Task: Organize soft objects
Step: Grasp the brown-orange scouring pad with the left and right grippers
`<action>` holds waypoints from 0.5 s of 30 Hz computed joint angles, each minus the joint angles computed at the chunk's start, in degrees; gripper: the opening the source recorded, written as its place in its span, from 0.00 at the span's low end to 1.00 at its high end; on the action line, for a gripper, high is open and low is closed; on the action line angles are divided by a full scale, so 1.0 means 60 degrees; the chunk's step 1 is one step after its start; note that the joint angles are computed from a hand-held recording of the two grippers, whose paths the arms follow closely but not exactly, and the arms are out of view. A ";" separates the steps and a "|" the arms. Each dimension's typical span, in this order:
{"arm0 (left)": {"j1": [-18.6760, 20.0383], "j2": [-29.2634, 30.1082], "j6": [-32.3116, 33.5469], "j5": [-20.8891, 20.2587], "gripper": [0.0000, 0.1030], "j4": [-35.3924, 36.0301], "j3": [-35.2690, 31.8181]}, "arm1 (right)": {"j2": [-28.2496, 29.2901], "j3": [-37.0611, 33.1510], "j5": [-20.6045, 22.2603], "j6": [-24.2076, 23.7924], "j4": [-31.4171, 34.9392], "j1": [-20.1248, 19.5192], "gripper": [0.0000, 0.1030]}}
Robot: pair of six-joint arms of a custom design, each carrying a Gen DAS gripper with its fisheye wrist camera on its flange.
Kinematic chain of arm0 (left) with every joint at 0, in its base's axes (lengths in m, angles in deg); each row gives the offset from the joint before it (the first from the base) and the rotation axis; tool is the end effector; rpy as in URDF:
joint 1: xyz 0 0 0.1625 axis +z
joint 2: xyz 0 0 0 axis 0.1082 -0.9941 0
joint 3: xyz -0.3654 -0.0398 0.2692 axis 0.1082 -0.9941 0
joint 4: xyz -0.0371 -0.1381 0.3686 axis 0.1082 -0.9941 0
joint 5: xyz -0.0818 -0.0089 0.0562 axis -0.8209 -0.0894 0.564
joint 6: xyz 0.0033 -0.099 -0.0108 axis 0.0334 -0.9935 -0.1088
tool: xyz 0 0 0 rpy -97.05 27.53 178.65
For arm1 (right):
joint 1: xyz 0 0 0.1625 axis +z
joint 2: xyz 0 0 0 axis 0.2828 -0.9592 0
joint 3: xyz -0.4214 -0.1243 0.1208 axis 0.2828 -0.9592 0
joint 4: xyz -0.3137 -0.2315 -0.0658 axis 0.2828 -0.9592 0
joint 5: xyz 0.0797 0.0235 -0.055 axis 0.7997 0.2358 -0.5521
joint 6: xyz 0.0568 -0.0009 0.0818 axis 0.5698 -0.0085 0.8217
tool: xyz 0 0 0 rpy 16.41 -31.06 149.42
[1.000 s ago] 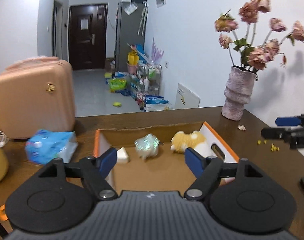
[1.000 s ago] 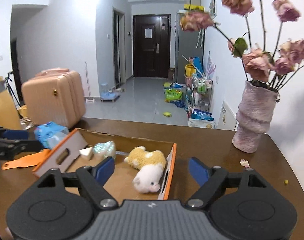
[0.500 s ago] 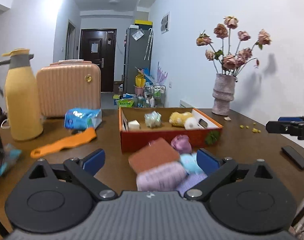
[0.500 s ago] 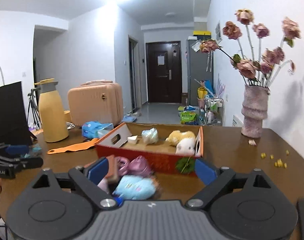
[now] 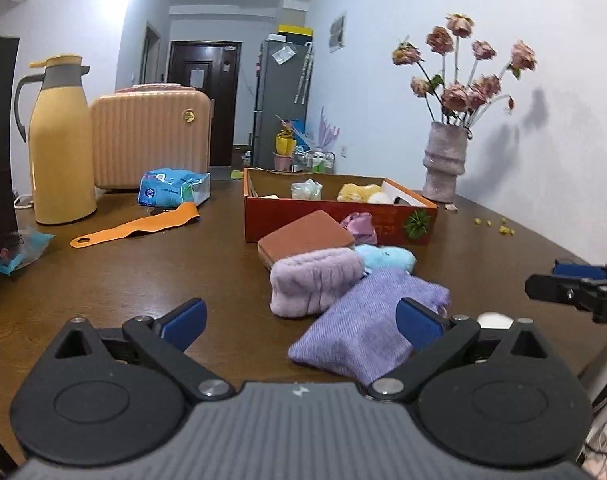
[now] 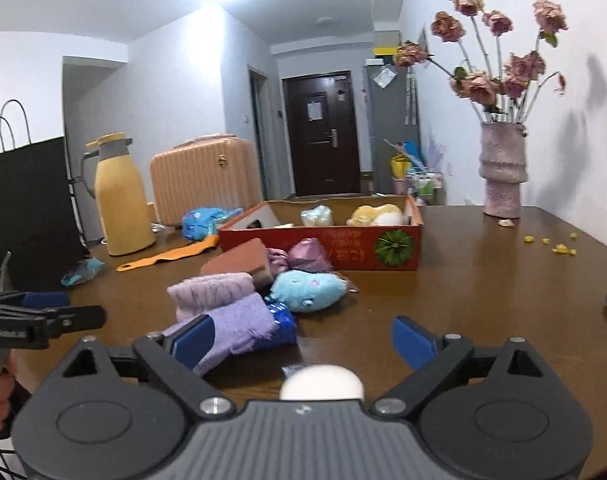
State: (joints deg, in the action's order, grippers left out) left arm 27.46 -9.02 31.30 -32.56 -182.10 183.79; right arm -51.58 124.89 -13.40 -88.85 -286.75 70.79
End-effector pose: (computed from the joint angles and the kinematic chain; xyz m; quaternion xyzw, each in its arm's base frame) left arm -0.2333 -0.4072 0.1325 0.2932 0.8092 -0.4639 0.2097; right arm 0.1099 -0.3568 0.2648 0.2377 -0.7993 0.5069 0.2185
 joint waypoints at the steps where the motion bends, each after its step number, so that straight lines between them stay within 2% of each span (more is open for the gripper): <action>1: 0.0122 -0.0002 0.0015 -0.0111 1.00 0.0099 -0.0139 | 0.0024 -0.0070 0.0082 0.0020 0.0093 -0.0023 0.91; 4: 0.0523 0.0046 0.0019 -0.0332 1.00 0.0499 -0.0628 | 0.0117 -0.0468 0.0097 0.0054 0.0571 0.0029 0.90; 7: 0.1003 0.0080 -0.0114 -0.0496 0.99 0.1084 -0.1296 | 0.0156 -0.0978 0.0039 0.0193 0.1326 0.0074 0.84; 10: 0.1581 0.0107 -0.0090 -0.1132 0.97 0.1483 -0.2051 | 0.0184 -0.1686 0.0111 0.0406 0.2267 0.0185 0.75; 13: 0.2200 0.0197 -0.0427 -0.1805 0.86 0.2327 -0.3011 | 0.0311 -0.2697 -0.0033 0.0489 0.3539 0.0459 0.73; 15: 0.2553 0.0304 -0.0925 -0.2068 0.76 0.3188 -0.3682 | 0.0584 -0.3556 -0.0365 0.0627 0.4433 0.0727 0.61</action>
